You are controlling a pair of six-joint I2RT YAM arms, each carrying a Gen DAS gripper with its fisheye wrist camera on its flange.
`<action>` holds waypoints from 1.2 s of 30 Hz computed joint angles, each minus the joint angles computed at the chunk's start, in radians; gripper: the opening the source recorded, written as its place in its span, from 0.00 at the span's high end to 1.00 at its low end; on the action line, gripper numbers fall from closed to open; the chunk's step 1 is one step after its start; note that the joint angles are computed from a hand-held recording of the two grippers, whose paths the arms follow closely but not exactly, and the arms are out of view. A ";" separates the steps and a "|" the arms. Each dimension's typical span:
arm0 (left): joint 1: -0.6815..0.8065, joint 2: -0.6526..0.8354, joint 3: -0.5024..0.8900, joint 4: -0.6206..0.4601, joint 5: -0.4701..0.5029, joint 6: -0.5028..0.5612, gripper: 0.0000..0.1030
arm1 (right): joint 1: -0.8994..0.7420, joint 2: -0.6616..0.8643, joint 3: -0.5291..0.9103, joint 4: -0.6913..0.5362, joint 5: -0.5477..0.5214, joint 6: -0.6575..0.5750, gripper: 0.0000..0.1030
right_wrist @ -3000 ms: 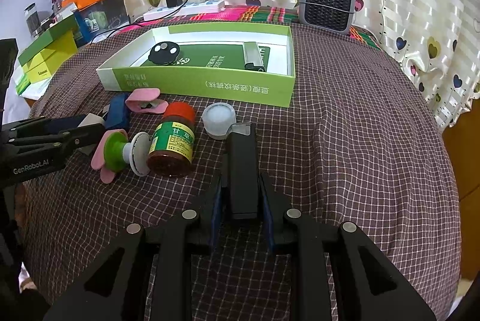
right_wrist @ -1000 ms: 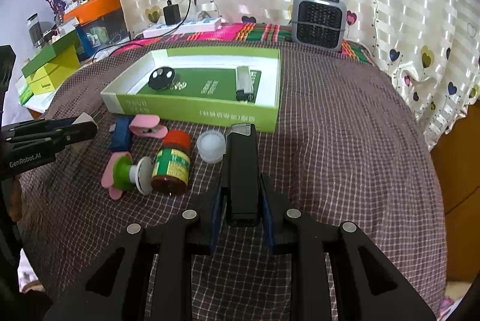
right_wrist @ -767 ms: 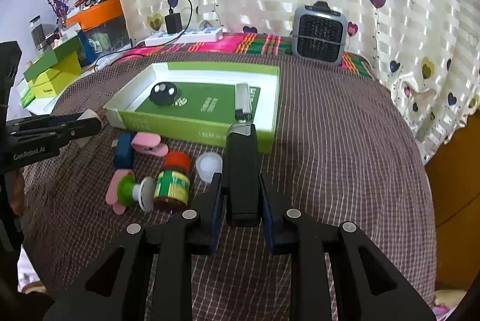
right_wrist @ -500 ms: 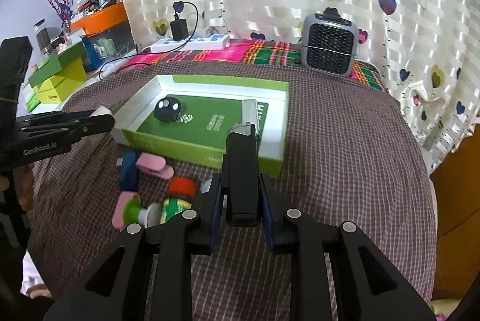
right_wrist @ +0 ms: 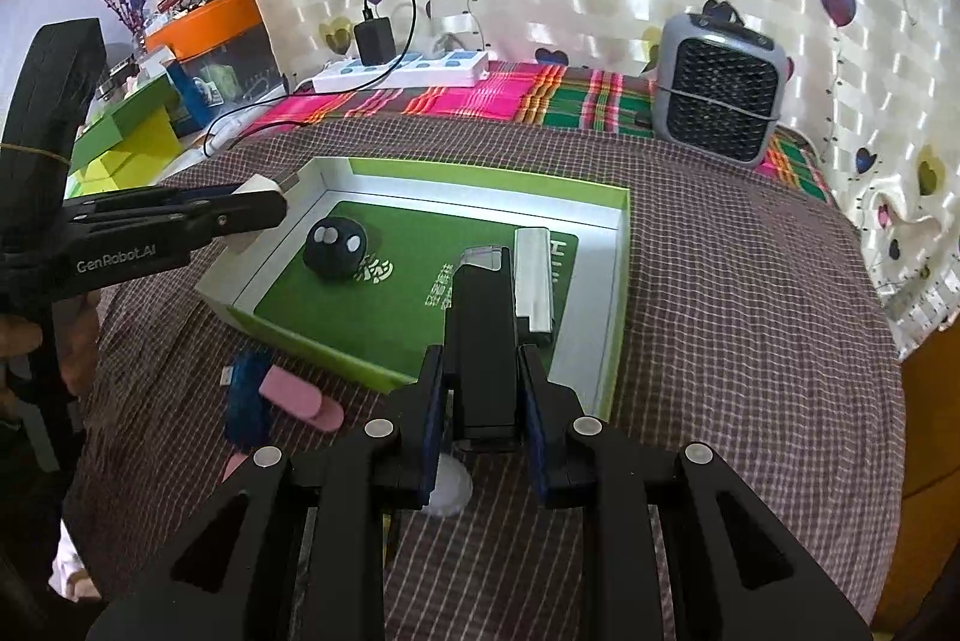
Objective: Organize rigid objects
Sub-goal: 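Carry the charger and black bar into the green box and open both tools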
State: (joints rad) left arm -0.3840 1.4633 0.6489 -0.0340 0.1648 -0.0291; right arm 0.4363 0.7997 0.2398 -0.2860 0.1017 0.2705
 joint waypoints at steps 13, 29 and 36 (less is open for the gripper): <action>0.037 0.235 0.159 0.021 0.019 0.020 0.68 | -0.090 0.386 0.069 0.256 -0.113 -0.078 0.77; 0.034 0.338 0.224 0.035 0.018 0.030 0.70 | -0.101 0.538 0.113 0.330 -0.121 -0.108 0.77; 0.032 0.342 0.223 0.037 0.014 0.032 0.70 | -0.095 0.548 0.115 0.340 -0.111 -0.108 0.77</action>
State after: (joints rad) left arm -0.3517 1.8056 0.8721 0.0027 0.1792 0.0027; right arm 0.3417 1.3481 0.3549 0.0544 -0.0093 0.1624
